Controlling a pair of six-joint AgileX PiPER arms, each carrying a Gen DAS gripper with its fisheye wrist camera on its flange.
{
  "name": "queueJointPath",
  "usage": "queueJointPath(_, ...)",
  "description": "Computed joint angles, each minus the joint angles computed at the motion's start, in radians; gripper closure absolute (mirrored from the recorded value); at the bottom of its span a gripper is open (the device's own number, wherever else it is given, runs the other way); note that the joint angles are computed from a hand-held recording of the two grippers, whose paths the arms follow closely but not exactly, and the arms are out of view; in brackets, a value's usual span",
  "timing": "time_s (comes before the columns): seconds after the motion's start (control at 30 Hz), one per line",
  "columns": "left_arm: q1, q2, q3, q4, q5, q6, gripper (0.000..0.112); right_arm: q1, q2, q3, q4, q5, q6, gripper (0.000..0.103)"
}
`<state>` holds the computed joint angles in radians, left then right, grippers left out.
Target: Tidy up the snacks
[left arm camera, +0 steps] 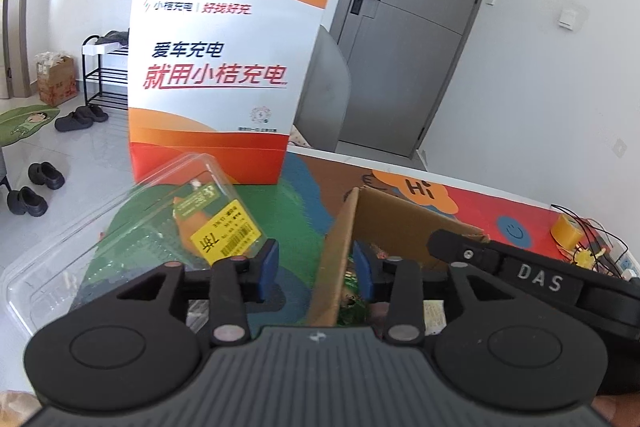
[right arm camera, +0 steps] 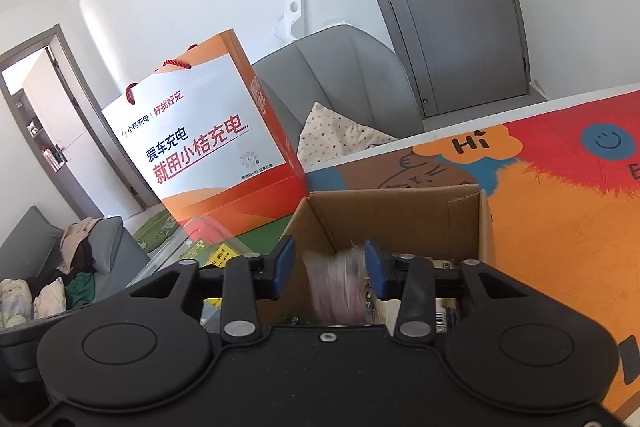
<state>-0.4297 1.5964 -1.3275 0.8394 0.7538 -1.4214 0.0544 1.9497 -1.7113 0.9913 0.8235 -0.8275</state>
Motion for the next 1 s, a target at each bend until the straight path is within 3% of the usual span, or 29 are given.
queueJointPath(0.33,-0.064,0.005,0.008,0.072,0.052,-0.076,0.035,-0.085,-0.062,0.096,0.042,0.001,-0.046,0.046)
queueJointPath(0.53,-0.102,0.02,-0.012,0.073,0.067,-0.082,0.027,-0.143,-0.09,0.139,0.061,0.012,-0.078,0.036)
queueJointPath(0.73,-0.153,0.027,-0.019,0.094,0.095,-0.107,0.02,-0.205,-0.134,0.205,0.104,0.002,-0.126,0.017)
queueJointPath(0.83,-0.18,0.011,-0.007,0.103,0.094,-0.11,0.017,-0.238,-0.164,0.247,0.137,0.008,-0.182,0.001)
queueJointPath(1.0,-0.231,0.011,-0.011,0.128,0.13,-0.114,0.013,-0.295,-0.197,0.291,0.181,0.038,-0.235,0.0)
